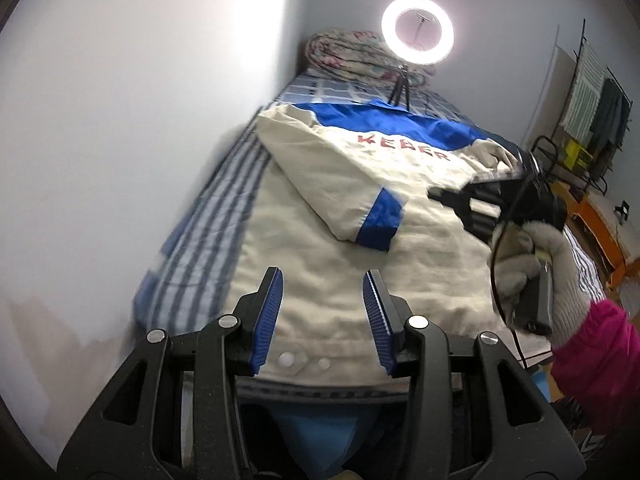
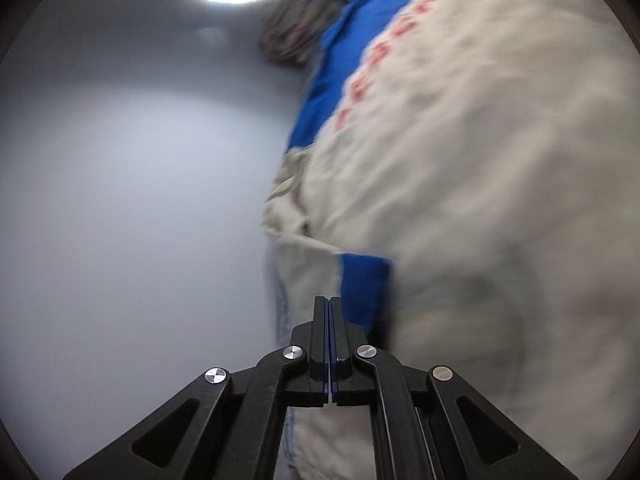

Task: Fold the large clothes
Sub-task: 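Lift the held sleeve with the right gripper and lay it across the jacket back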

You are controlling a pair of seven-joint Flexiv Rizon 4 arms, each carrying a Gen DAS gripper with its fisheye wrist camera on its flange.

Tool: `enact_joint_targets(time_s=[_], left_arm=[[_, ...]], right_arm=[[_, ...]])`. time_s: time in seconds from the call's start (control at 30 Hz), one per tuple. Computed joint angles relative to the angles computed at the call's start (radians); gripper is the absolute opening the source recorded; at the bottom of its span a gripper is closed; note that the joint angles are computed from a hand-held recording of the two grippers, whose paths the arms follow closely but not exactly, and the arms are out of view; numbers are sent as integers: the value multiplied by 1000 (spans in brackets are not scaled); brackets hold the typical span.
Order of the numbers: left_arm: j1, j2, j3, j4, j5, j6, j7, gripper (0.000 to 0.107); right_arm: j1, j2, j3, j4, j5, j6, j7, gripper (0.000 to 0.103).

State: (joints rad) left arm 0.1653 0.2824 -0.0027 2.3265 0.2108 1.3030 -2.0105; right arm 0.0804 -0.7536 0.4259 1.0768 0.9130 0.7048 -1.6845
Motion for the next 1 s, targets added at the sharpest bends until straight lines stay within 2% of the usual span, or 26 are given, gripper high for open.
enact_joint_targets(time_s=[0.1,0.17,0.2,0.23,0.33,0.37,0.47,0.57,0.6,0.63,0.67,0.73,0.87,0.93,1.0], left_arm=[[-32,-59,26,-30,-70,6,51,43],[-62,-91,57,-36,-150,9,103,43],[-69,-101,61,-38,-174,12,112,43],[-91,-121,80,-38,-242,23,151,43],[-139,-168,112,-37,-442,41,263,43],[-147,-185,117,-43,-504,40,302,43],[-140,-213,111,-55,-580,41,341,43],[-126,-230,110,-59,-629,48,362,43],[-120,-233,110,-60,-632,47,361,43],[-113,-234,111,-59,-631,47,354,43],[-111,-235,111,-55,-647,49,361,43],[-99,-235,113,-57,-628,41,348,43],[-84,-225,115,-51,-595,45,325,43],[-73,-211,117,-50,-553,50,294,43],[-66,-197,117,-46,-524,67,272,43]], right_arm=[[-6,18,-13,16,-42,-32,-41,2],[13,24,-26,-2,-103,-64,-117,13],[12,31,-27,3,-119,-79,-148,36],[34,29,-40,-18,-162,-97,-178,53],[99,-12,-73,-91,-254,-109,-213,66],[125,-31,-87,-122,-294,-110,-222,66],[187,-90,-112,-220,-404,-152,-244,72],[228,-148,-120,-312,-478,-235,-244,69],[228,-173,-103,-355,-479,-297,-252,56],[232,-185,-97,-378,-480,-337,-258,37],[240,-195,-95,-398,-483,-378,-260,30],[246,-174,-97,-369,-479,-391,-272,4],[195,-99,-42,-275,-360,-373,-267,0],[133,-63,13,-244,-229,-379,-222,0],[84,-28,48,-207,-116,-363,-231,0]])
